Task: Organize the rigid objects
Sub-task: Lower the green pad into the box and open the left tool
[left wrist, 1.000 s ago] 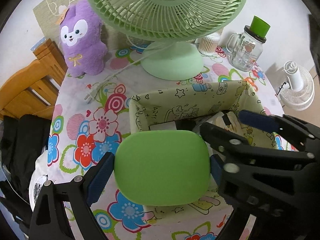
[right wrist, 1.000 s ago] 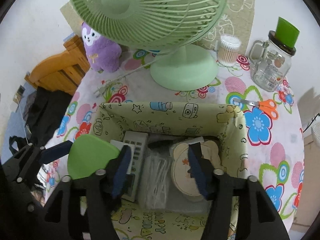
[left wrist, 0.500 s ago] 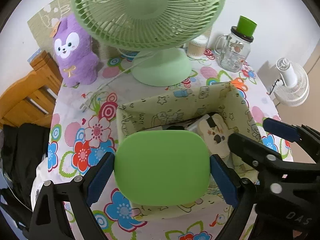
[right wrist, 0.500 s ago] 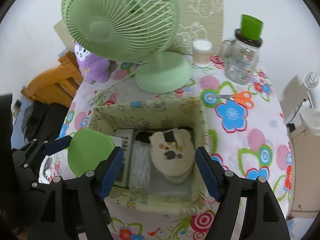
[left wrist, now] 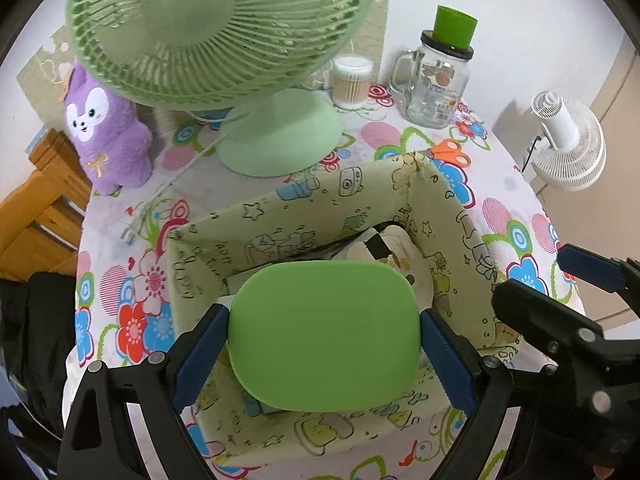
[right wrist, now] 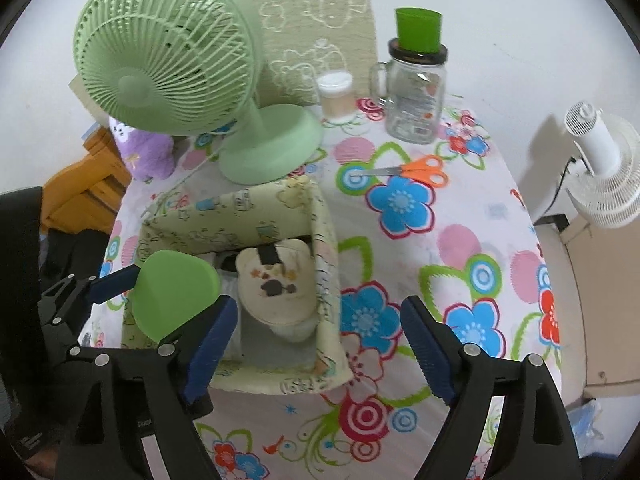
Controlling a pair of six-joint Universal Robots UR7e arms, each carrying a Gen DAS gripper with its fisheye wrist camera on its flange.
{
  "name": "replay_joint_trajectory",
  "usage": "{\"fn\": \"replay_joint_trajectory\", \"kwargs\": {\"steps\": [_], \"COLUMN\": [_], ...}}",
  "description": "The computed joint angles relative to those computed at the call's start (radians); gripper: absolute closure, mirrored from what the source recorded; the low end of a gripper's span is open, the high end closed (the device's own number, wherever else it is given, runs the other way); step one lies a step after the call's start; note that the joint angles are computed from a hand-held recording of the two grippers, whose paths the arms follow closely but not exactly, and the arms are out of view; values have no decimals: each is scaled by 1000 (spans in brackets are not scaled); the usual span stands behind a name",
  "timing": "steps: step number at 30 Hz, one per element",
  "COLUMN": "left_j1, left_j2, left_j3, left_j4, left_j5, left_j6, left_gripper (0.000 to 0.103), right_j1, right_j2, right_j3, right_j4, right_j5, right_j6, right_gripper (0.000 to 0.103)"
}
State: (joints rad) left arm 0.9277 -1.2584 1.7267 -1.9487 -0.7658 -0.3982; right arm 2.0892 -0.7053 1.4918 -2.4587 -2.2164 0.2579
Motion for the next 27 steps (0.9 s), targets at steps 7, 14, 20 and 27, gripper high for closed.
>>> {"fn": "replay_joint_trajectory", "kwargs": {"steps": [7,14,20,27], "left_j1": [22,44,43,50], "left_j2": [20,58,82,114], "left_j3": [-5,-23,-23,-45], "left_j4": [-16,-38,-71,-82], "left_j5": [-16,-28,-5,-34], "left_j6": [9,28,77,128], "left_gripper": [8,8,8,7], "right_j1": [-8,-17,-25,-31], "right_j2": [-4,4,13,16], "right_j3": [7,-3,-12,-18], "right_j4": [15,29,43,50], "right_j5": [-13,-26,-33,-43], "right_j6": [22,32,40,64], "right_gripper": [17,17,16,16]}}
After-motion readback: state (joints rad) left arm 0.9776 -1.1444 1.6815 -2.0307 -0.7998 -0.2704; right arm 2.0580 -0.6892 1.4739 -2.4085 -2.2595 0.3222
